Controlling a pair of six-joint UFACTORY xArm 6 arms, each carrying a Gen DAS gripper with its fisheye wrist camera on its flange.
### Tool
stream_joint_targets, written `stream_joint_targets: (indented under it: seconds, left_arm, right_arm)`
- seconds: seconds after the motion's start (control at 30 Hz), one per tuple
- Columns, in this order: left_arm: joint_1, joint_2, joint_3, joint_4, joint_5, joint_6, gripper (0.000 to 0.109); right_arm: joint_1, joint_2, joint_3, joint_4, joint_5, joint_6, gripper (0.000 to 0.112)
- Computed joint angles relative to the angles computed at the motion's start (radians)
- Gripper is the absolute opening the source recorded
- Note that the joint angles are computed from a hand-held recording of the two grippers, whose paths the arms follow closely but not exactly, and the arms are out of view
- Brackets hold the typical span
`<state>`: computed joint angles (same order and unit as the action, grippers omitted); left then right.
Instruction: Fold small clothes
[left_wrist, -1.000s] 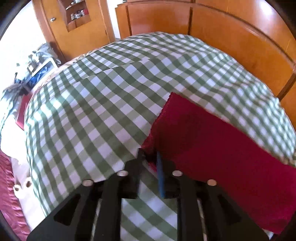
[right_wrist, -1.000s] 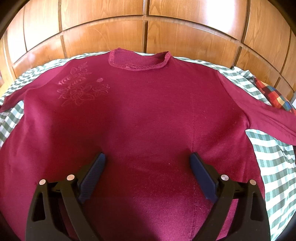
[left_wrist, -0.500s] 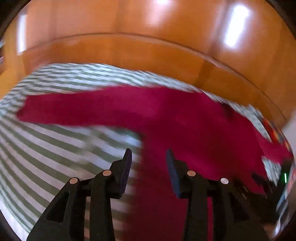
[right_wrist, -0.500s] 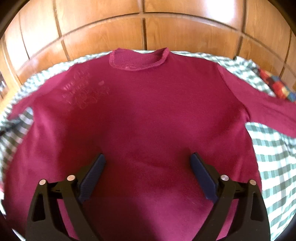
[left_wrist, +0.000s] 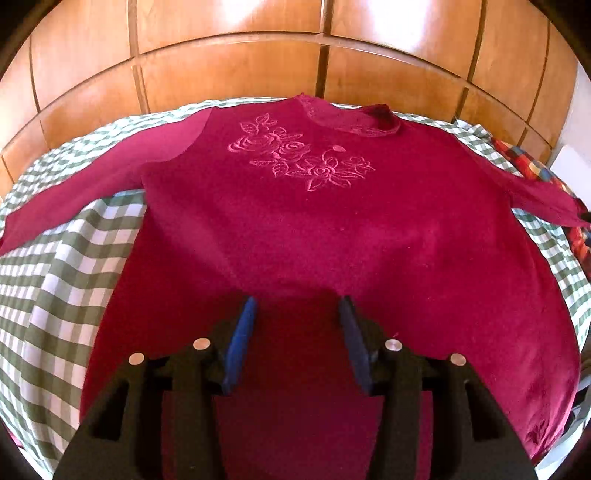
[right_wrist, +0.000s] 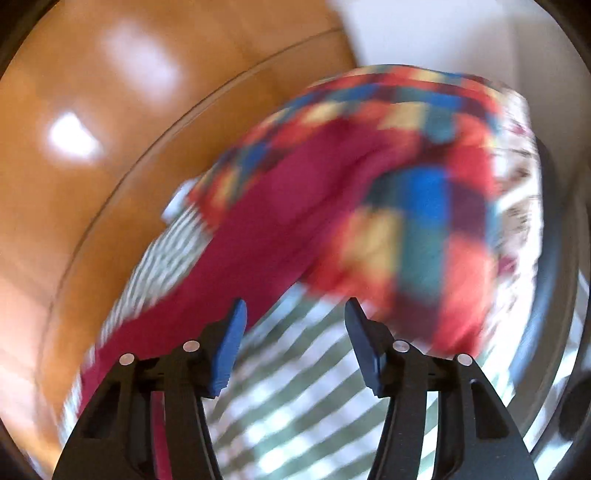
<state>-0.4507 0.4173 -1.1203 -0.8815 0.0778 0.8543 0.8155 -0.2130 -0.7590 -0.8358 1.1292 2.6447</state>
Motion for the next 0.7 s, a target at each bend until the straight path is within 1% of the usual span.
stream_joint_targets:
  seconds: [0.07,0.1,0.13,0.2,0.27,0.3,0.33,0.37,0.43,0.5,0.57,0.63,0.67,0.7]
  left_arm:
    - [-0.009,0.008,0.001,0.003,-0.026,-0.007,0.049]
    - [-0.015,0.009,0.005,0.007,-0.042,-0.012,0.050]
    - [-0.017,0.010,0.010,0.030,-0.052,-0.036,0.050]
    - [-0.013,0.010,0.012,0.078,-0.049,-0.084,0.050]
    - [-0.008,0.008,0.011,0.086,-0.038,-0.096,0.050]
    - [-0.008,0.010,0.011,0.097,-0.040,-0.106,0.050]
    - [-0.010,0.011,0.012,0.111,-0.045,-0.119,0.050]
    - [-0.010,0.013,0.012,0.128,-0.048,-0.136,0.050]
    - [-0.008,0.012,0.013,0.143,-0.045,-0.149,0.050]
    - [-0.005,0.012,0.010,0.148,-0.034,-0.154,0.050]
    - [-0.004,0.013,0.006,0.132,-0.028,-0.138,0.051]
    - [-0.003,0.014,0.002,0.118,-0.023,-0.127,0.051]
    - [-0.002,0.015,0.000,0.114,-0.019,-0.128,0.051]
    - [-0.001,0.015,-0.001,0.114,-0.016,-0.131,0.052]
  right_arm:
    - [-0.031,-0.079,0.079,-0.003,-0.012,0.045,0.055]
    - [-0.062,-0.119,0.126,-0.023,-0.054,0.062,0.055]
    - [-0.092,-0.142,0.154,-0.032,-0.085,0.058,0.055]
    - [-0.136,-0.143,0.154,-0.022,-0.101,0.022,0.054]
    - [-0.179,-0.133,0.141,-0.004,-0.111,-0.040,0.038]
    - [-0.207,-0.118,0.124,0.028,-0.116,-0.101,0.021]
    - [-0.225,-0.103,0.104,0.056,-0.113,-0.152,0.010]
    - [-0.238,-0.077,0.066,0.087,-0.091,-0.224,0.007]
    - [-0.229,-0.066,0.027,0.099,-0.043,-0.301,0.006]
    - [-0.213,-0.036,-0.042,0.050,-0.030,-0.362,0.006]
    - [-0.189,0.030,-0.144,-0.002,-0.021,-0.417,0.006]
    - [-0.178,0.110,-0.271,-0.069,-0.066,-0.488,0.006]
    - [-0.173,0.144,-0.317,-0.081,-0.076,-0.515,0.006]
    - [-0.171,0.206,-0.398,-0.103,-0.105,-0.558,0.006]
